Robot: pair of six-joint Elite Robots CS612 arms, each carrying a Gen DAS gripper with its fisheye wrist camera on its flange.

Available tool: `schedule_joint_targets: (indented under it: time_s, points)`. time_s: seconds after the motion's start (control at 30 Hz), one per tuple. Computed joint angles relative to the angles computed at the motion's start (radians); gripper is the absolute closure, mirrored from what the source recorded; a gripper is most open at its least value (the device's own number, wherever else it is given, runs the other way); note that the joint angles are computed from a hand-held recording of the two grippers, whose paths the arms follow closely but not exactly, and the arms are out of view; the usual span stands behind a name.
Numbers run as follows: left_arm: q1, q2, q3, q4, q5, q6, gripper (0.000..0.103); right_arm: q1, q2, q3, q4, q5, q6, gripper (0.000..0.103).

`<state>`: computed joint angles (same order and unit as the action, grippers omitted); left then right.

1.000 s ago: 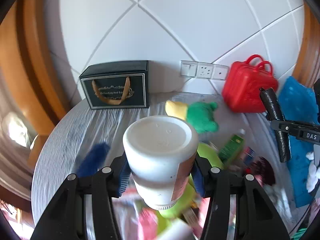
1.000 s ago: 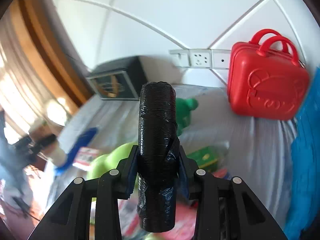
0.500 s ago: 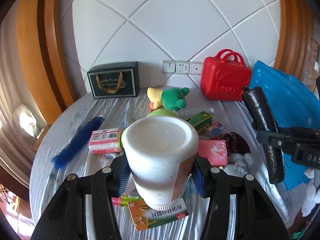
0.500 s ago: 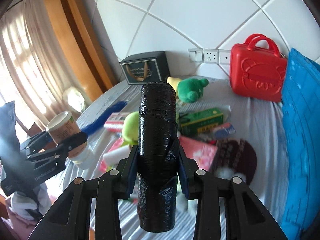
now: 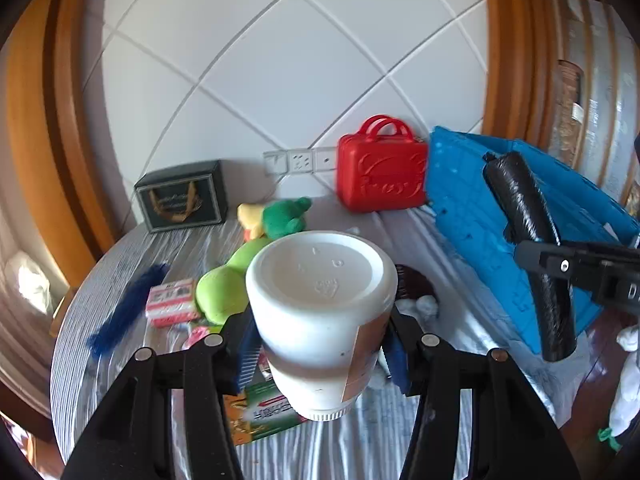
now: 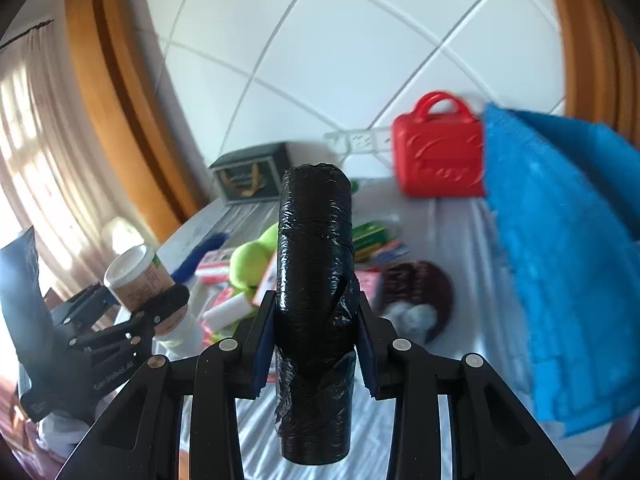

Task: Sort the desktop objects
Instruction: 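Lift both held items and carry them toward the blue bin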

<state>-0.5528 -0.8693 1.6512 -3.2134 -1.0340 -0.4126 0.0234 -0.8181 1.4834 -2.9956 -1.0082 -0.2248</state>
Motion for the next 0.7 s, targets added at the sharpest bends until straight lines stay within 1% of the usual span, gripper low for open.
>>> schedule_joint_targets:
  time_s: [0.17,0.23,0.3,0.33,0.43,0.47,0.5,0.53,0.6,0.63,0.7]
  points:
    - [-0.026,0.019,-0.049,-0.016,-0.006,0.037,0.051,-0.040,-0.015,0.017,-0.066,0.008,0.057,0.068]
    - [-0.038,0.035,-0.084,-0.023,-0.010,0.055,0.051,-0.067,-0.020,0.016,-0.097,0.019,0.083,0.068]
    - [-0.052,0.056,-0.134,-0.037,-0.035,0.073,0.051,-0.092,-0.024,0.015,-0.124,0.023,0.099,0.068]
    - [-0.059,0.065,-0.151,-0.043,-0.035,0.083,0.051,-0.109,-0.025,0.013,-0.145,0.027,0.106,0.068]
    - [-0.095,0.110,-0.249,-0.054,-0.015,0.126,0.051,-0.154,-0.024,0.005,-0.190,0.036,0.112,0.068]
    - [-0.106,0.129,-0.289,-0.052,-0.013,0.134,0.051,-0.172,-0.021,-0.004,-0.200,0.040,0.108,0.068]
    - [-0.120,0.159,-0.351,-0.044,-0.016,0.141,0.051,-0.193,-0.015,-0.016,-0.202,0.045,0.097,0.068]
    - [-0.127,0.176,-0.388,-0.035,-0.023,0.143,0.051,-0.216,-0.007,-0.033,-0.199,0.049,0.086,0.068]
    - [-0.152,0.238,-0.521,0.015,-0.033,0.148,0.051,-0.255,0.009,-0.068,-0.178,0.069,0.069,0.068]
    - [-0.161,0.260,-0.567,0.035,-0.030,0.152,0.051,-0.276,0.021,-0.095,-0.158,0.075,0.059,0.068]
    - [-0.183,0.331,-0.719,0.122,-0.019,0.159,0.051,-0.303,0.039,-0.137,-0.131,0.067,0.032,0.068]
